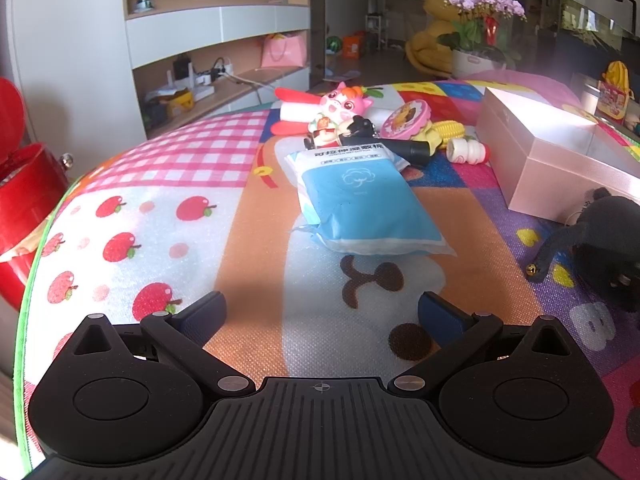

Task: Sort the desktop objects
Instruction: 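Carry the black plush toy with the right tool while the left tool grasps the blue wipe pack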

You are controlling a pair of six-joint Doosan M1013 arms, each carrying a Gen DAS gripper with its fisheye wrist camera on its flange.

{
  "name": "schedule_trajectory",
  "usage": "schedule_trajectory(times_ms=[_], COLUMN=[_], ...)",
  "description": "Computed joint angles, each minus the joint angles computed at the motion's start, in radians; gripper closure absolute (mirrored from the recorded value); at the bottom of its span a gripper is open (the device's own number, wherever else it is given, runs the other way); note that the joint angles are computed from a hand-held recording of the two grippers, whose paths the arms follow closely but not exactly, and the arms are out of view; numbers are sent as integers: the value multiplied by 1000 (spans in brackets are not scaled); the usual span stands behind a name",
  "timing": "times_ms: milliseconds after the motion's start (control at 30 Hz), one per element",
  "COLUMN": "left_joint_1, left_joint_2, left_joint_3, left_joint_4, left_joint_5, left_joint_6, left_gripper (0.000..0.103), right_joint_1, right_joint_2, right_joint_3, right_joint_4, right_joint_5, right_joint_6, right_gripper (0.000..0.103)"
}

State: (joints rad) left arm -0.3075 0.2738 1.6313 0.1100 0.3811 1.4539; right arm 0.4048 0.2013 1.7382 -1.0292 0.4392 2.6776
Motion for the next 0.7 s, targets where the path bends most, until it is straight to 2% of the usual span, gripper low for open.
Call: schedule_trajectory(times_ms=[67,167,233,267,300,367,467,567,600,633,667,700], left_joint_1=[1,6,16,14,9,-7,-33,-40,-39,-35,-29,-25], left_joint_2=[-1,-8,-21,-24,-23,-9,33,82,89,91,89,81], left_joint_3=[1,3,19,22,18,-8,-68,-133,-141,-140,-139,-129], left_joint_4=[-9,-66,-248,-297,-295,-158,167,227,217,191,113,74], left_joint_5=[-2,5,-43,-67,-86,-105,-87,-7,4,9,14,8], left_joint_6=[10,53,222,274,280,163,-108,-147,-137,-111,-34,-1], left_gripper=[0,0,0,0,0,0,0,2,6,31,42,43], right_joint_1=[1,-6,-17,-21,-22,-22,-17,-17,-18,-19,-19,-19], right_joint_2=[15,-2,-32,-46,-60,-83,-113,-133,-139,-146,-153,-160], right_joint_3=[-30,-25,0,13,24,42,67,78,80,83,86,89], right_joint_4=[105,196,307,354,387,411,388,415,439,458,471,483], right_joint_5=[31,13,-21,-29,-29,-18,1,10,8,7,6,5], right_joint_6=[-113,-160,-228,-255,-268,-259,-205,-200,-213,-224,-233,-244], right_gripper=[35,35,35,35,35,35,35,35,35,35,35,35])
